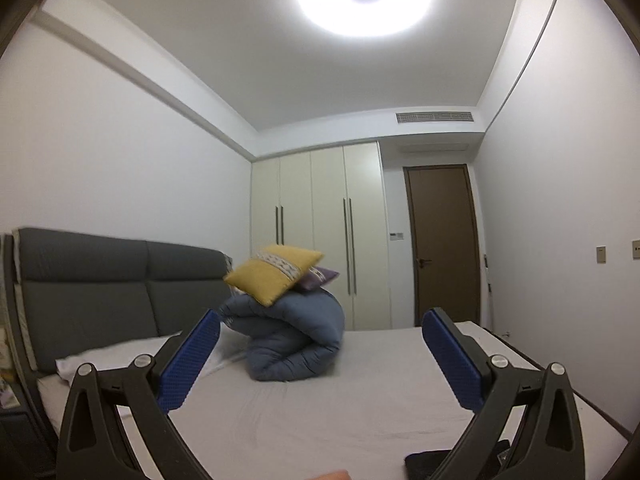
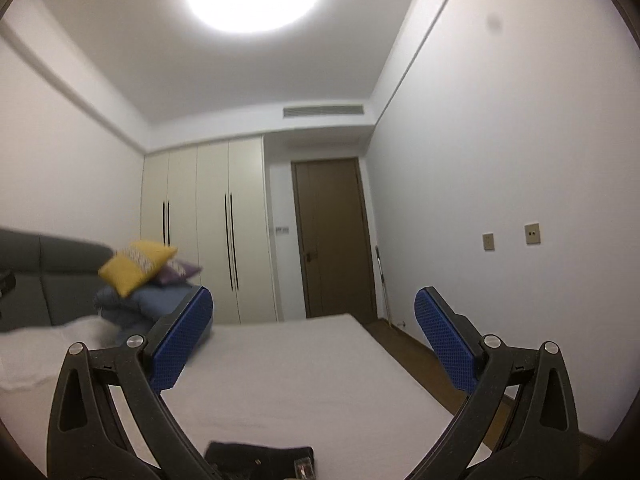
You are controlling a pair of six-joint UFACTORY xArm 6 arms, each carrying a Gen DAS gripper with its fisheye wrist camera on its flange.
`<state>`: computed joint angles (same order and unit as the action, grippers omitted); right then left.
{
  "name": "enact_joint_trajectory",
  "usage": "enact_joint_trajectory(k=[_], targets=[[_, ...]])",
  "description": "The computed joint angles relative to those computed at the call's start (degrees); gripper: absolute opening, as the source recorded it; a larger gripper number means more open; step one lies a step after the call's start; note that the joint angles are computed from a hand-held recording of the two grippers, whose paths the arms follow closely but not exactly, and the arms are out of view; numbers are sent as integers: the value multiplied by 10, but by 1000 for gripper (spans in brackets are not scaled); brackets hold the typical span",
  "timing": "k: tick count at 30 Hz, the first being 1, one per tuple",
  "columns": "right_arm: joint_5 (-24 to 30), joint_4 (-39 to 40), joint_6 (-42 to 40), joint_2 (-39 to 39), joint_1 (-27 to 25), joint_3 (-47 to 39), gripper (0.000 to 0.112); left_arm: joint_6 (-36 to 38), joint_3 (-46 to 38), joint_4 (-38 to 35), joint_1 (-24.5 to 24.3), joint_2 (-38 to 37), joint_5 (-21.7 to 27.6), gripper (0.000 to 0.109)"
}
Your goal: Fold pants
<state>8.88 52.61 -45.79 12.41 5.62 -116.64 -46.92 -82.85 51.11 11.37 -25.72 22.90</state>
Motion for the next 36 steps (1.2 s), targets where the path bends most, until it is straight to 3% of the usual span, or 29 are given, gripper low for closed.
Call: enact_joint_trajectory(k=[4, 6, 10, 17, 21, 27, 31, 36], targets=[[2, 66, -47, -51, -8, 30, 103, 65, -21, -55, -16, -5, 29, 103], [11, 9, 13, -70, -20, 43, 103, 88, -31, -75, -27, -6, 50, 103], [23, -3, 19, -107, -27, 63, 103, 108, -41, -90, -52, -3, 87, 103], [70, -154, 137, -152, -40, 118, 103, 127, -47, -99, -109, 15, 174, 103], [123, -254, 217, -144, -39, 127, 103, 157, -48, -180, -108, 39, 233, 103], [184, -302, 232, -153, -30, 166, 103, 181, -1, -276, -97, 38, 293, 103], [220, -315, 239, -144, -25, 174, 103, 172, 31, -286, -100, 33, 315, 103], [251, -321, 243, -75, -24, 140, 103, 163, 58, -275, -117, 32, 328, 103]])
